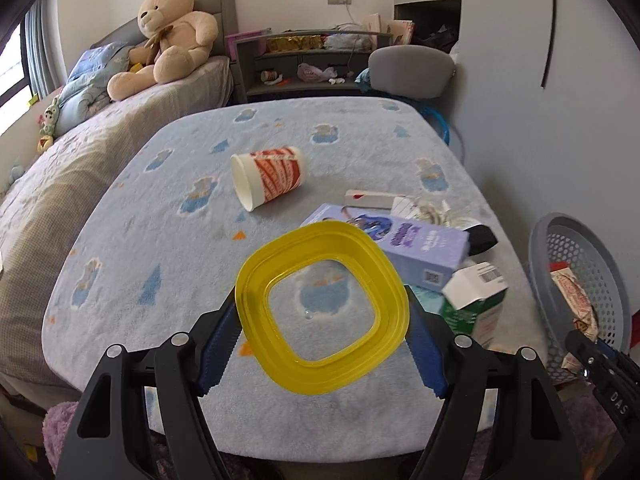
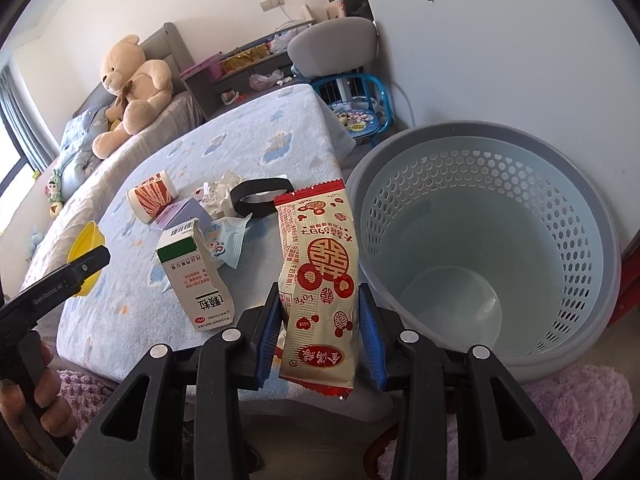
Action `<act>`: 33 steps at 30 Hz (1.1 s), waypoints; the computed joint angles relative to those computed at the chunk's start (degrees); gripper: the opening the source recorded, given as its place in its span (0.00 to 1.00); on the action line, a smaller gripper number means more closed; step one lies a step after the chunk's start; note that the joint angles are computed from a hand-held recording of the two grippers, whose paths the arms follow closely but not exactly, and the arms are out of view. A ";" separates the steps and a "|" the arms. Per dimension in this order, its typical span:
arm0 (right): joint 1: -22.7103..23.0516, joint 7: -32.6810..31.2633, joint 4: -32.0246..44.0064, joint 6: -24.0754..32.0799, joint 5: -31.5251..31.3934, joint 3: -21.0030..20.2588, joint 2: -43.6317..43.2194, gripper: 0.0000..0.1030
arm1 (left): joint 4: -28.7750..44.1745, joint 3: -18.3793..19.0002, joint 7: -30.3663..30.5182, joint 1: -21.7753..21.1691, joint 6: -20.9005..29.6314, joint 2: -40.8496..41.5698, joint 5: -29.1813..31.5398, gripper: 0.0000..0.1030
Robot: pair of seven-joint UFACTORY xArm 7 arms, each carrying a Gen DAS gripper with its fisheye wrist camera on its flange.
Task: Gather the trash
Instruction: 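Carry the lid and packet over the gray basket with both grippers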
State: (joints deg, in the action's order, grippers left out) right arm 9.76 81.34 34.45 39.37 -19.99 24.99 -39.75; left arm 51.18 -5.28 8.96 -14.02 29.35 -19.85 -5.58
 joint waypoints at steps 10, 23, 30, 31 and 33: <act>0.34 -3.62 -3.94 8.72 2.16 -2.91 -12.63 0.36 | 1.35 -3.19 2.91 -8.50 -0.38 -2.51 -4.20 0.71; -3.17 -13.34 -9.40 19.47 5.24 -7.79 -27.95 0.36 | 7.51 -8.11 2.81 -15.58 -0.05 5.62 -5.48 0.71; -5.48 -17.50 -12.37 18.72 7.25 -9.95 -30.06 0.37 | 11.63 -9.83 1.39 -16.91 0.84 12.25 -3.99 0.71; -5.77 -17.95 -12.61 18.28 7.48 -10.11 -29.89 0.38 | 11.97 -9.98 1.29 -17.09 0.89 12.85 -3.87 0.71; -6.36 -18.79 -12.98 17.04 7.91 -10.55 -29.32 0.38 | 12.63 -10.34 0.41 -17.17 0.66 14.19 -2.67 0.71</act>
